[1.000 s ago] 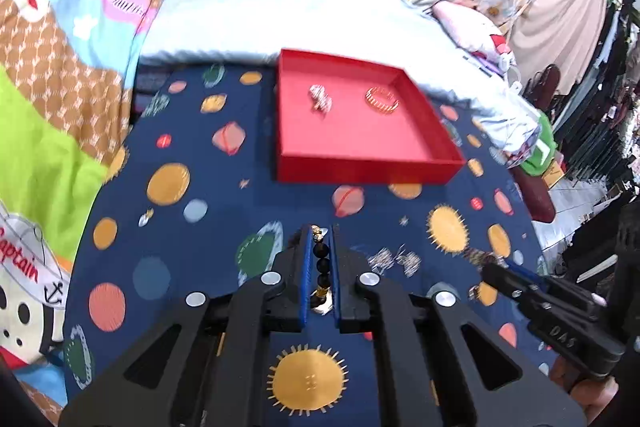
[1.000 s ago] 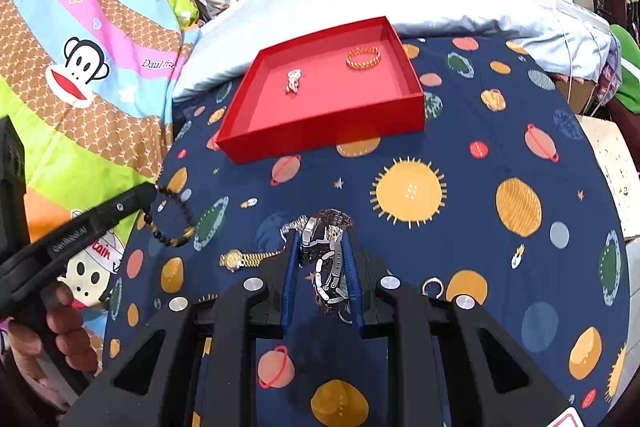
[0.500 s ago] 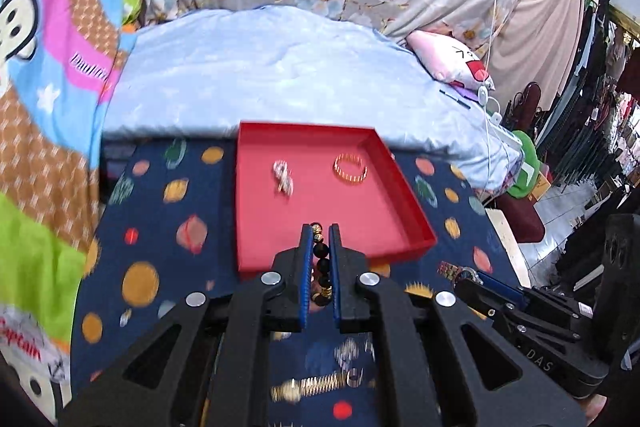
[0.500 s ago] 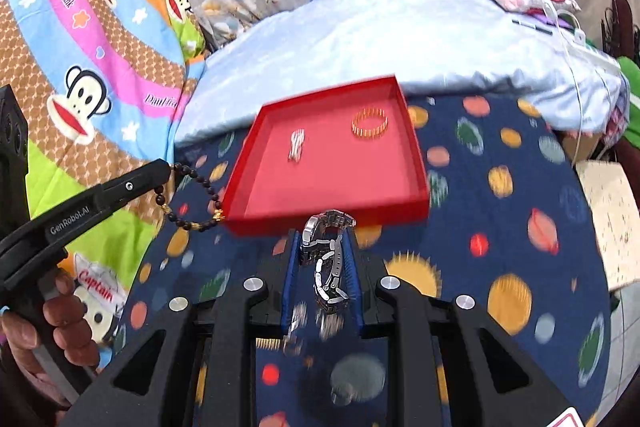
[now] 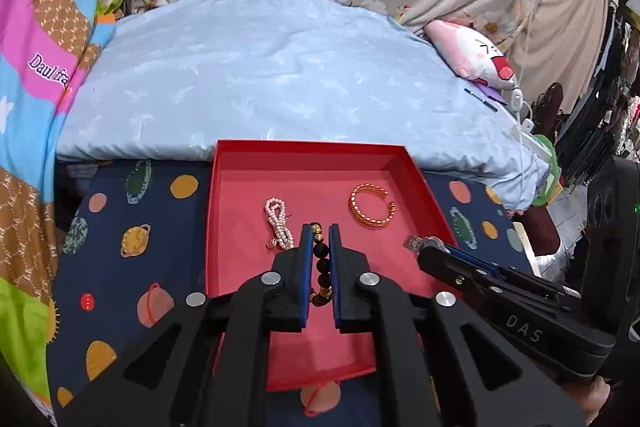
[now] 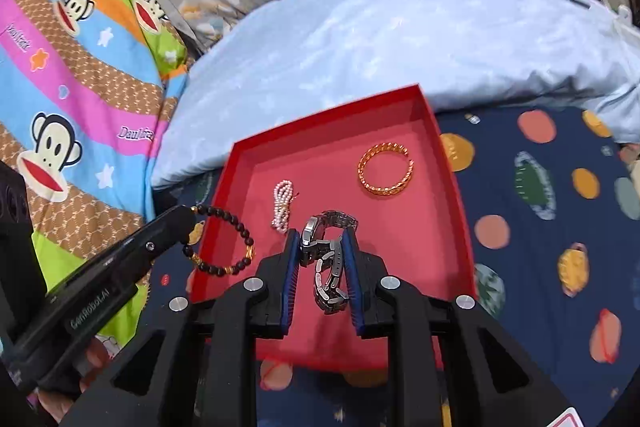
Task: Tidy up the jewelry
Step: 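Carry the bead bracelet and silver watch into the red tray and release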
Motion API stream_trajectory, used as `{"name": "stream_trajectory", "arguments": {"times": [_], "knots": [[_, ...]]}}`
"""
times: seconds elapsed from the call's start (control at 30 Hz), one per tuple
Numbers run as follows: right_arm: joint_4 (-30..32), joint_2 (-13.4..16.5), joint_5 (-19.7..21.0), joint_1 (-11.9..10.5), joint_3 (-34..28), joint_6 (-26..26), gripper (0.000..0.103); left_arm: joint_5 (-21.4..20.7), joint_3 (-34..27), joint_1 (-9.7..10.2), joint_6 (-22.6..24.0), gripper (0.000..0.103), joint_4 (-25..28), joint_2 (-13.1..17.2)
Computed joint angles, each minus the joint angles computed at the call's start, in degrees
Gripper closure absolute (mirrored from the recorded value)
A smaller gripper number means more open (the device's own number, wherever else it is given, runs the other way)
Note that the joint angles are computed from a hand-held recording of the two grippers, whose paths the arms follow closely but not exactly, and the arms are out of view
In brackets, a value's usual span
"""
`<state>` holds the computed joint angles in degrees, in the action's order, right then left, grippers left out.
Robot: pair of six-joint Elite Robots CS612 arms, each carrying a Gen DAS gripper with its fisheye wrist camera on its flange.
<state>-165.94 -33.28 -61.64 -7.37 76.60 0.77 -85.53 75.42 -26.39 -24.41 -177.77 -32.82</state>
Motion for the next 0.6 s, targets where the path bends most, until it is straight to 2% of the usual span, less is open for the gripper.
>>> {"name": "stream_trajectory", "arguments": {"times": [0.07, 0.13, 0.23, 0.3, 0.37, 0.4, 0.43, 0.6], "knots": [[1.6, 1.0, -1.0, 0.4, -1.6, -0.6, 0.082, -0.3, -1.7, 0.18, 0.0, 0.096, 1.7, 1.3], [2.4, 1.9, -3.8, 1.0, -2.7, -1.7, 0.082, -0.3, -3.0, 0.28, 0.2, 0.096, 3.3, 2.2], [0.2, 2.4, -7.5, 1.4, -2.6, -2.2, 0.081, -0.3, -4.3, 0.32, 0.6, 0.096, 5.0, 3.4], [-1.2, 2.3, -9.3, 1.4, -2.1, -2.1, 0.077, 0.6, -4.8, 0.24, 1.0, 0.095, 5.9, 3.7], [-2.9, 1.9, -9.3, 1.0, -1.0, -1.3, 0.072, 2.7, -4.5, 0.04, 0.5, 0.087, 5.7, 3.7], [-3.5, 1.7, -9.3, 0.8, -0.7, -1.1, 0.070, 3.3, -4.2, 0.01, 0.0, 0.072, 5.6, 3.5], [-4.3, 1.2, -9.5, 0.6, 0.1, -0.9, 0.069, 3.9, -3.7, 0.01, -0.6, 0.064, 5.4, 3.2], [-8.9, -2.4, -9.2, -0.4, 6.3, -0.3, 0.064, 5.3, 0.7, -0.02, -1.9, 0.064, 1.6, 0.3]]}}
